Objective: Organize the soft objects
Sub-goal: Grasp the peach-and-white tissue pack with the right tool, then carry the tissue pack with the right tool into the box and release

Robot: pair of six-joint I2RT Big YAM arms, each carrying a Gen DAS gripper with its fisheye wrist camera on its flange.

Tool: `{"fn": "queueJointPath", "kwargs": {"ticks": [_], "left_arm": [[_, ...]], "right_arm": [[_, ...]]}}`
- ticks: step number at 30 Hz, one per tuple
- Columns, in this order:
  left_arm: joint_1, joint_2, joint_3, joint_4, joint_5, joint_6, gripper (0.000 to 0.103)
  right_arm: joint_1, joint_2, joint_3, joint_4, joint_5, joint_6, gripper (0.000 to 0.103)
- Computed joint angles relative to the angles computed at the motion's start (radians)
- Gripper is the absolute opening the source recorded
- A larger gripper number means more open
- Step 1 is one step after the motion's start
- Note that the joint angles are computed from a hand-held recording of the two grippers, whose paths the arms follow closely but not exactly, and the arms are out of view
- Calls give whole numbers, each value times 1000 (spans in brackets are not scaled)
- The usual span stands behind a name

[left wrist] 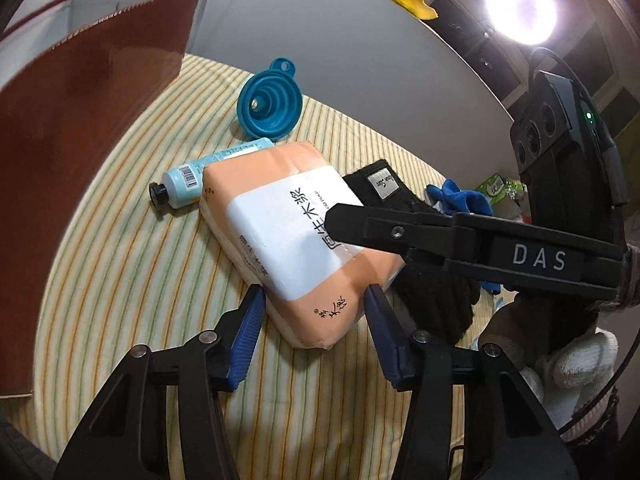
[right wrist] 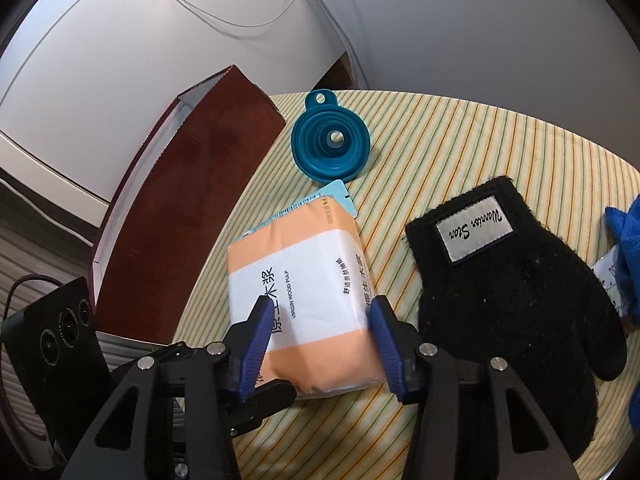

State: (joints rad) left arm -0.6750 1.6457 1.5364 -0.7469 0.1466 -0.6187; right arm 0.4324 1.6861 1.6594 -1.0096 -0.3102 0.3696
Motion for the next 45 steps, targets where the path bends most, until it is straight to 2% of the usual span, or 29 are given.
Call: {"fn": "queueJointPath", "kwargs": {"ticks": [18,27,28,38,45], "left_arm": [[-29,-101,-37,22,-82,71,49],[-8,-168,-59,42,-97,123,49],[-1,-179,-70,66,-92,133,49],[78,-236,-79,70,-136,188,49],[159,-236,-53,28,-125,229,49]], "right_arm": [[56,-118,-66,61,51,53,46],[102,-122,2,71,106,52,46],[103,-120,8,73,104,50,46],[162,14,225,65,117,47,46],[188,160,436,1,89,29,46]]}}
